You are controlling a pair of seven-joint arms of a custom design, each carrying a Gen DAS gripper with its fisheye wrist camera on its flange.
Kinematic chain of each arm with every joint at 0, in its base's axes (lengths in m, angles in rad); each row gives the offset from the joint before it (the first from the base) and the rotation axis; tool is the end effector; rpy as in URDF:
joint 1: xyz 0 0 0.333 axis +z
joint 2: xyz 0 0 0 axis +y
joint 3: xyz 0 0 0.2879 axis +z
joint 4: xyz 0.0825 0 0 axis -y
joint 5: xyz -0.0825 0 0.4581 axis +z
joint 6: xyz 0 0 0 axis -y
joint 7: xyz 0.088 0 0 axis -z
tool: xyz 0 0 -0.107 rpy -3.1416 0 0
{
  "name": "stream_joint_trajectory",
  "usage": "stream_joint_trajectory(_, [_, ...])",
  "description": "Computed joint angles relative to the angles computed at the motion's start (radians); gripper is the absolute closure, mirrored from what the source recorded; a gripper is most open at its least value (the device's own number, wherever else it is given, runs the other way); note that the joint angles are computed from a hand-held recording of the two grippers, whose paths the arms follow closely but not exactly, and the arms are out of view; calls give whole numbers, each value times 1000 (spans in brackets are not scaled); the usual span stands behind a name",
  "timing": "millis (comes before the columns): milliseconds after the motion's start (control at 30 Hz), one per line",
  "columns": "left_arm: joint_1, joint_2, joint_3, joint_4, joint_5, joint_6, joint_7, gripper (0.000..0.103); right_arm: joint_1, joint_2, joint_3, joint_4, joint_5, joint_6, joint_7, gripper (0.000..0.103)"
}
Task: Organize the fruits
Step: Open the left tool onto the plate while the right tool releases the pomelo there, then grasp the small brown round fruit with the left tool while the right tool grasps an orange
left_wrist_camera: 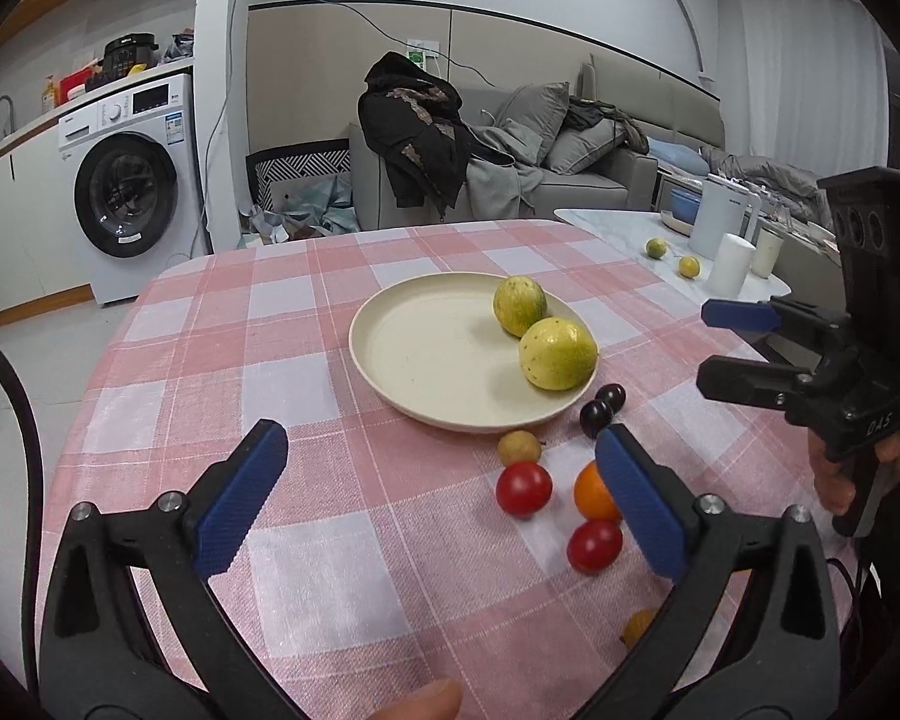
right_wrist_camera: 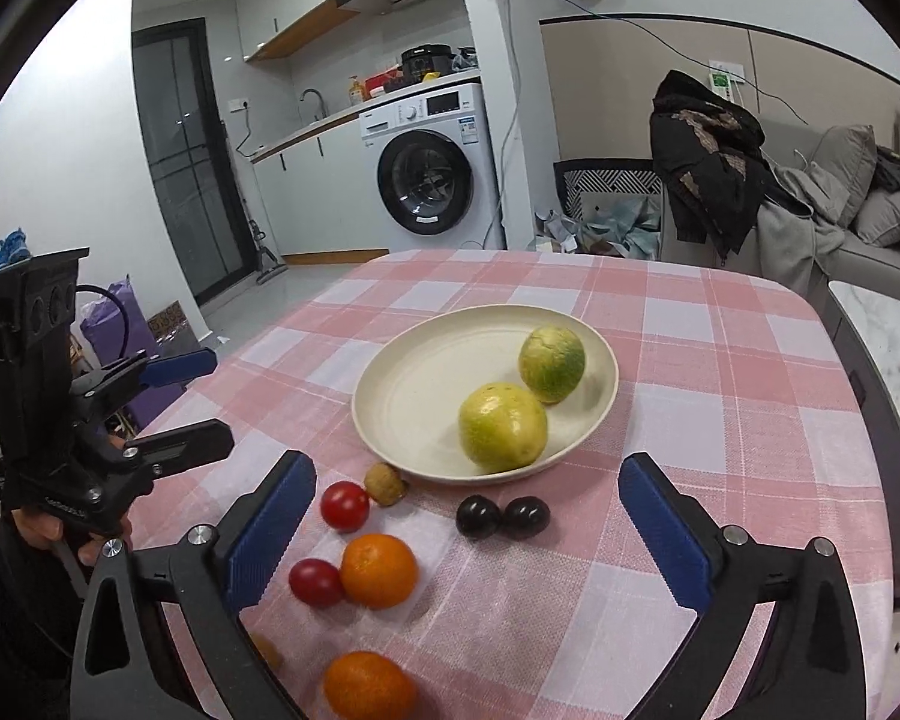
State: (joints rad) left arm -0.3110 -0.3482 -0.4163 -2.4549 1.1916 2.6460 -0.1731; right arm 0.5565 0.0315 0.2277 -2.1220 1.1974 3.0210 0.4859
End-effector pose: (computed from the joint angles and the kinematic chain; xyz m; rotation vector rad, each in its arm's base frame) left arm 0.3895 -0.3742 0.3889 -1.6667 1.6081 -0.9187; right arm 0.4967 0.3968 0.3934 -2.0097 0.9010 -0.2494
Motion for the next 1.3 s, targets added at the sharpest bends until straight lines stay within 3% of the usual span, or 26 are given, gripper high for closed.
stream_joint_trajectory(100, [-15, -22, -9, -12, -21, -26, 8, 1, 8, -35, 3, -33, 32, 15, -39, 0])
stream_joint_trajectory(200, [-25, -38, -12, -23, -42, -37, 12, 1, 15, -63, -6, -70, -54, 5, 48, 0])
stream_joint_trajectory(300, [-31, -53, -10, -39, -60, -15, 8, 1, 23, -85, -13, -101, -98, 1, 92, 0])
stream_joint_trajectory(467, [-40, -53, -25, -49, -71, -5, 12, 1, 28, -130, -12, -182, -292, 26, 258, 0])
stream_joint_trajectory(700, [-69, 7, -14, -35, -128, 59, 91, 1, 56, -184, -28, -255, -334, 14, 300, 0])
stream_joint_trajectory(800, [-78, 42, -10, -16, -146, 80, 128, 1, 71, -187, -43, -260, -325, 2, 296, 0])
stream_joint_trajectory(1000, [-96, 100, 5, 17, -192, 99, 202, 1, 57, -167, -38, -252, -391, -50, 361, 0])
stream_joint_trajectory(1167, [-106, 127, 19, 27, -231, 123, 260, 1, 28, -152, -16, -250, -524, -87, 476, 0])
stream_joint_trajectory(1300, [-111, 143, 28, 32, -269, 135, 299, 1, 34, -149, -21, -246, -533, -112, 475, 2])
